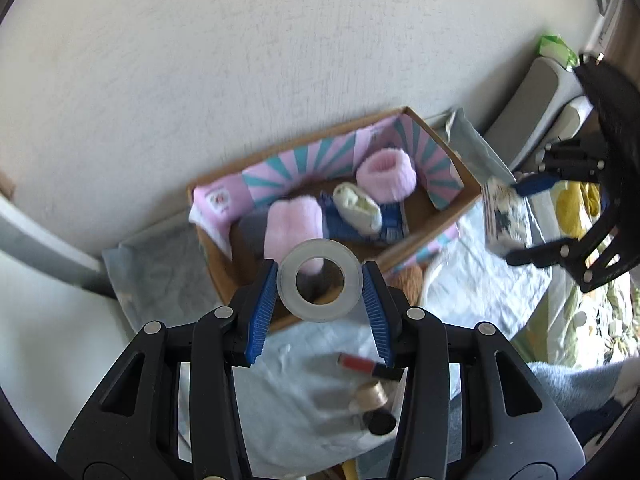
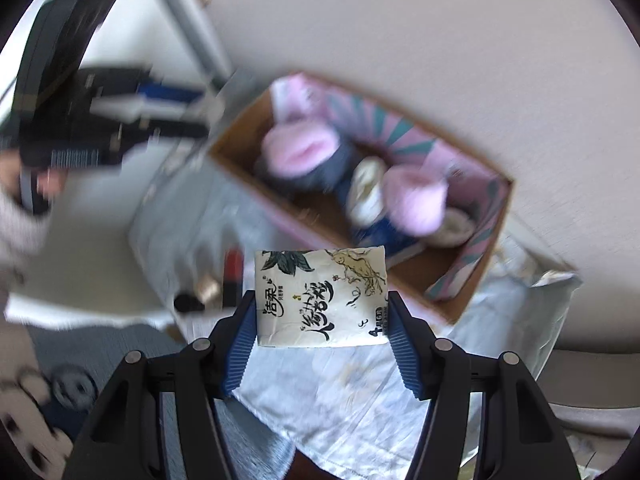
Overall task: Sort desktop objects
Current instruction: 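Carry the ring and tissue packet into the box and open both tools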
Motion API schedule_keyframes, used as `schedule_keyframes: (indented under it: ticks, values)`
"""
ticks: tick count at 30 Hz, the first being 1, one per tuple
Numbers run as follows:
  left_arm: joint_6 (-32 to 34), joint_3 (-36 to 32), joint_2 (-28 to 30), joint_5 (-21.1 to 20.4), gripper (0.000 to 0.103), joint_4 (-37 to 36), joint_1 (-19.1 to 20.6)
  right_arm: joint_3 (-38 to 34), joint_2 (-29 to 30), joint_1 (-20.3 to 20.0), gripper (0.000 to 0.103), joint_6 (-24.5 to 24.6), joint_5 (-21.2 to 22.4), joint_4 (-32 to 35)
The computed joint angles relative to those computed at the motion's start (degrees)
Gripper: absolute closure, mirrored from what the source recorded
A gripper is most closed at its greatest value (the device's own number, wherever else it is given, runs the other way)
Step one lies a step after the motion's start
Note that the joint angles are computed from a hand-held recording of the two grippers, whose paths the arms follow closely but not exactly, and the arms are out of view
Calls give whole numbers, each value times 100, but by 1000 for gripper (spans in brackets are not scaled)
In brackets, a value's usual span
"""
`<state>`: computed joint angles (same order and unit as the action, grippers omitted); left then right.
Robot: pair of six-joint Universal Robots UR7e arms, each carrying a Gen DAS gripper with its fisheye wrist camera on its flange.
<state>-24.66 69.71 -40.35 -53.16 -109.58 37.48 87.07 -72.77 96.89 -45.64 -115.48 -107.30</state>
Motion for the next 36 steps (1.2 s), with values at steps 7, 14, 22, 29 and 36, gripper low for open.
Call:
schedule_keyframes:
  ticks: [7, 14, 22, 29, 36]
  values:
    - [-174, -1345, 819, -88, 64, 685, 265, -683, 715, 134, 45, 605, -283, -491]
    - [-609, -2352, 1435, 38, 64, 1315, 440, -1077, 1203, 34, 45, 1238, 83, -375]
    - [-716, -2474, 1581, 130, 64, 1392, 557, -1240, 1544, 75, 46, 1449, -208, -251]
    - [-855, -2556, 1604, 186, 64, 1662, 588, -1310, 1643, 33, 45, 1475, -316, -189]
    - [-873, -2530, 1612, 137, 64, 1706, 599, -1283, 1678, 41, 46, 1419, -432, -217]
